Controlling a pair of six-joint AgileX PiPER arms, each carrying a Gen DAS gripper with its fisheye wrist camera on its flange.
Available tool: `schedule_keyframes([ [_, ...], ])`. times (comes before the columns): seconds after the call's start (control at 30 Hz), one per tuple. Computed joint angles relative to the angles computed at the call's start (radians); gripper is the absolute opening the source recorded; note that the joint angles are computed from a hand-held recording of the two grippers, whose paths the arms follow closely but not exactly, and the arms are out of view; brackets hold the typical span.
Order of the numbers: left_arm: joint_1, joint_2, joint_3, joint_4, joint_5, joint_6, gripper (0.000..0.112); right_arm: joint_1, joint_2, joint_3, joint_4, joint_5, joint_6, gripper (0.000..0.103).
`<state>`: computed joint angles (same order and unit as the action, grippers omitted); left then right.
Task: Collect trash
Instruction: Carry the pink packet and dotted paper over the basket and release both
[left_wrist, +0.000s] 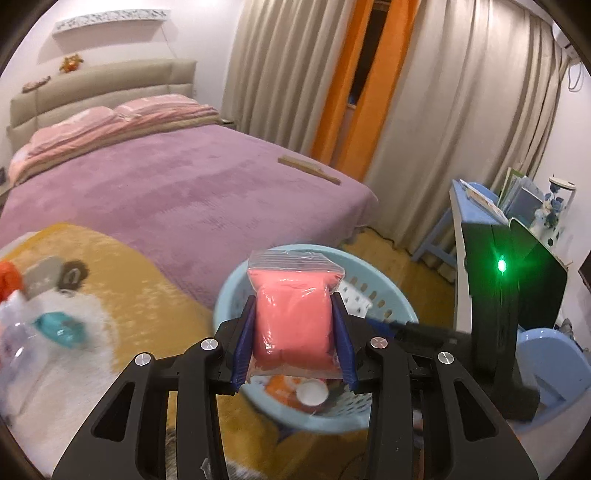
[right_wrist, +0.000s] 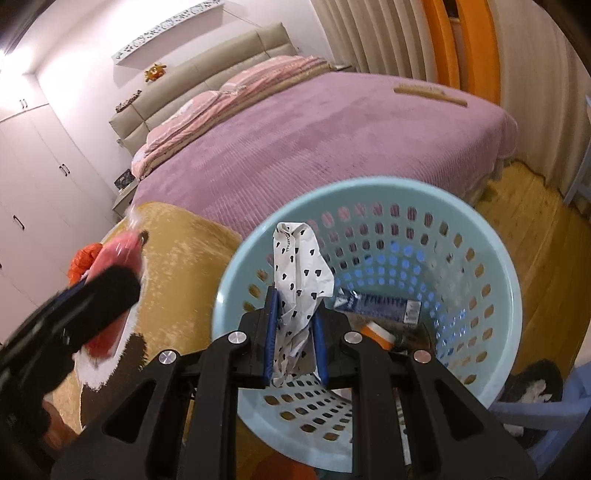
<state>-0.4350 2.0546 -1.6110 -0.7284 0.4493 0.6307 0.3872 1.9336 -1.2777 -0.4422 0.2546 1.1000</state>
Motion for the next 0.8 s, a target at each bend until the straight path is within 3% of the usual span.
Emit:
schedule_keyframes([
  [0.17, -0.023, 0.099, -0.141, 0.094, 0.066, -0.116, 0.037, -0.037, 0.002, 0.047, 0.222, -0.057, -0.208, 0.016],
  [0.27, -0.033, 0.15, -0.212, 0.148, 0.102, -0.174, 0.038, -0.04, 0.007, 0.054, 0.267, -0.055, -0.251, 0.02],
  [0.3, -0.033, 0.153, -0.211, 0.146, 0.105, -0.176, 0.042, -0.047, 0.007, 0.057, 0.32, -0.056, -0.304, 0.028],
  [0.33, -0.03, 0.159, -0.217, 0.147, 0.111, -0.181, 0.053, -0.051, 0.005, 0.067, 0.363, -0.065, -0.337, 0.045],
  [0.37, -0.029, 0.166, -0.221, 0.15, 0.11, -0.191, 0.058, -0.054, 0.001, 0.078, 0.365, -0.073, -0.331, 0.053],
  [0.4, -0.025, 0.169, -0.218, 0.151, 0.1, -0.199, 0.064, -0.055, -0.009, 0.096, 0.327, -0.084, -0.287, 0.063],
  [0.6, -0.008, 0.149, -0.171, 0.111, 0.087, -0.173, 0.067, -0.051, -0.041, 0.134, 0.185, -0.08, -0.136, 0.064],
  [0.8, 0.009, 0.034, 0.0, 0.009, 0.002, -0.045, 0.071, -0.015, -0.074, 0.131, -0.018, -0.052, 0.045, 0.064],
])
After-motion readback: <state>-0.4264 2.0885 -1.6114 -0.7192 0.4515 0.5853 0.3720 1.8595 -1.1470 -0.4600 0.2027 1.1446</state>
